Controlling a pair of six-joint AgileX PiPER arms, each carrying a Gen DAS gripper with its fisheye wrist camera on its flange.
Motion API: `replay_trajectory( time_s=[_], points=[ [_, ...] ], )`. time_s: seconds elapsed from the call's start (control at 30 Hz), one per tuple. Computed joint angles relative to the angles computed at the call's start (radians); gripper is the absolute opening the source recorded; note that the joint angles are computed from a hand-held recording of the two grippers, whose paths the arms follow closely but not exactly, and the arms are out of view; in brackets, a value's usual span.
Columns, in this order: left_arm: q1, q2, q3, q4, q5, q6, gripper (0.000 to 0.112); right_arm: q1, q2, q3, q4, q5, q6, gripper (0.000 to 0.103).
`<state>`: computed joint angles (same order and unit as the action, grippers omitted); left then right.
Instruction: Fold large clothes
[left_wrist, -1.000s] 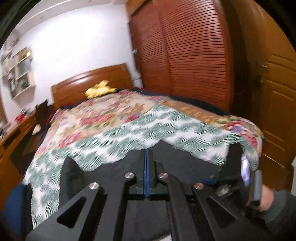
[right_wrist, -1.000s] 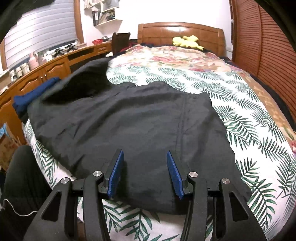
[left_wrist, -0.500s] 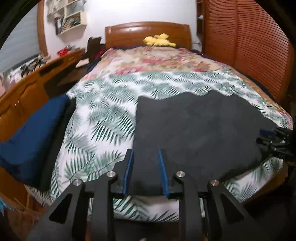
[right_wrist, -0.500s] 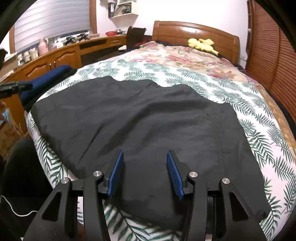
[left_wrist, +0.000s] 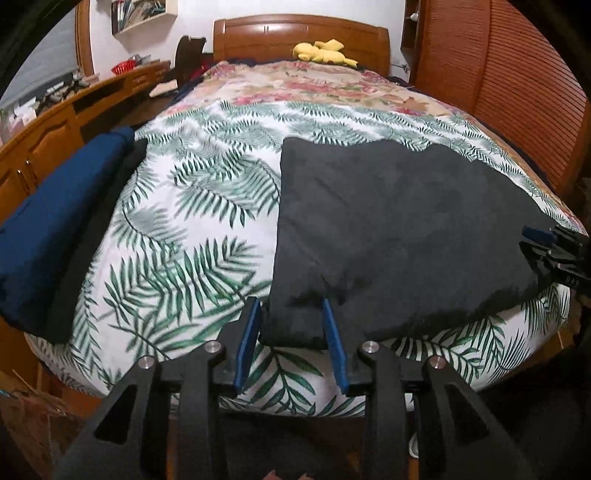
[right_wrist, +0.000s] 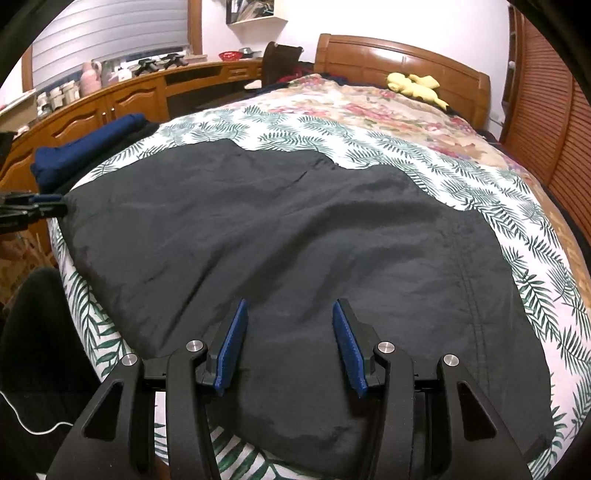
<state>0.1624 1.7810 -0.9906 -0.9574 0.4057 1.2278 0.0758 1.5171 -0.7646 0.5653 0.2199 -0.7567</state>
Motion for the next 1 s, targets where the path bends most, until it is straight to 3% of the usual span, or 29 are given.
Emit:
replay_trajectory(
  time_s=[0.3,0.43,0.6,0.8,0.9,1.0],
  points=[
    [0.008,0.058,-0.030,-0.058,0.026,0.004,0.033,-0.002,-0.003,0.003,0.001,0.001,-0.001,0.049],
    [-0.002,0.042,-0.028,-0.107,0.044,0.056,0.002,-0.008,-0.009,0.006,0.023,0.003,-0.026,0.049],
    [-0.105,-0.105,-0.061,-0.109,0.047,0.003,0.001,-0.050,-0.049,0.027,0.095,0.023,-0.109,0.049],
    [-0.381,-0.150,-0.310,0.177,0.062,-0.331,0.000,-0.190,-0.138,0.058,0.302,0.093,-0.331,0.049],
    [-0.524,-0.081,-0.481,0.342,0.078,-0.504,0.000,-0.287,-0.177,0.070,0.383,0.155,-0.424,0.049],
    [-0.657,0.022,-0.664,0.475,0.129,-0.642,0.000,-0.432,-0.201,0.070,0.471,0.287,-0.519,0.049]
  ],
)
